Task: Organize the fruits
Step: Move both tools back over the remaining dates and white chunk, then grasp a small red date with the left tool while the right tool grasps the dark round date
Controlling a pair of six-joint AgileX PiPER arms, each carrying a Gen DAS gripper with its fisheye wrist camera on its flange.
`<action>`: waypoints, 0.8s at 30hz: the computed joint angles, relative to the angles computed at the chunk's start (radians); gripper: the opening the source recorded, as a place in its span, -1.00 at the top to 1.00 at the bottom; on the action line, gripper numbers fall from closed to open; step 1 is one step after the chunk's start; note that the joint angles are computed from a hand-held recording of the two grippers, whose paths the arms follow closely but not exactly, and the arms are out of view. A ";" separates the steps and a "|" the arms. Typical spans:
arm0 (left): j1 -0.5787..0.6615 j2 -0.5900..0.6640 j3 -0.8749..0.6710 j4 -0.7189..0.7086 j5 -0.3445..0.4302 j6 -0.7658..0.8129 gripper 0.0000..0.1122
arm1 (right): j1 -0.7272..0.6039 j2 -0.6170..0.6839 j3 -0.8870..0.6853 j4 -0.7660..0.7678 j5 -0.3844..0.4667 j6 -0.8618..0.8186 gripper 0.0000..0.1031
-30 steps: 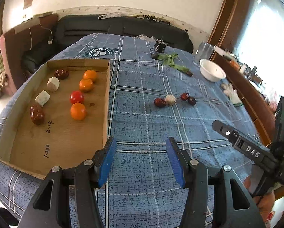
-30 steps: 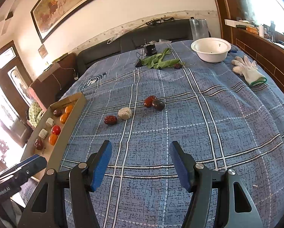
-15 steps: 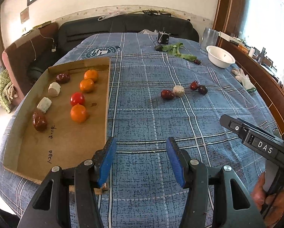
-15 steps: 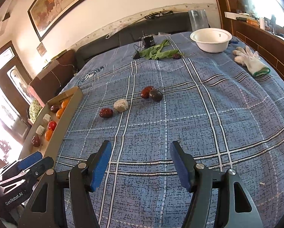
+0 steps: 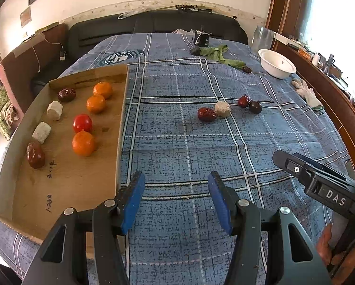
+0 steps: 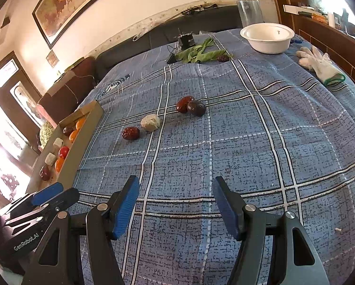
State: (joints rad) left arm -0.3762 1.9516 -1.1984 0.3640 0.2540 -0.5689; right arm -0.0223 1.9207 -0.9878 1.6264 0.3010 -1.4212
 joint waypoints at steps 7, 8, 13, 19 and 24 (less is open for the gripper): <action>0.003 0.030 -0.052 -0.077 0.025 0.079 0.03 | -0.004 0.008 -0.019 -0.093 -0.003 0.083 -0.36; 0.003 0.033 -0.058 -0.083 0.028 0.085 0.03 | -0.005 0.008 -0.022 -0.112 -0.005 0.100 -0.36; 0.006 0.055 -0.102 -0.179 0.048 0.186 0.03 | -0.015 -0.003 -0.053 -0.321 -0.013 0.283 -0.36; 0.033 0.107 -0.222 -0.387 0.109 0.390 0.02 | -0.038 0.017 -0.190 -0.723 0.042 0.635 -0.36; 0.034 0.177 -0.355 -0.326 0.161 0.330 -0.05 | -0.020 0.098 -0.367 -1.038 0.035 0.883 -0.36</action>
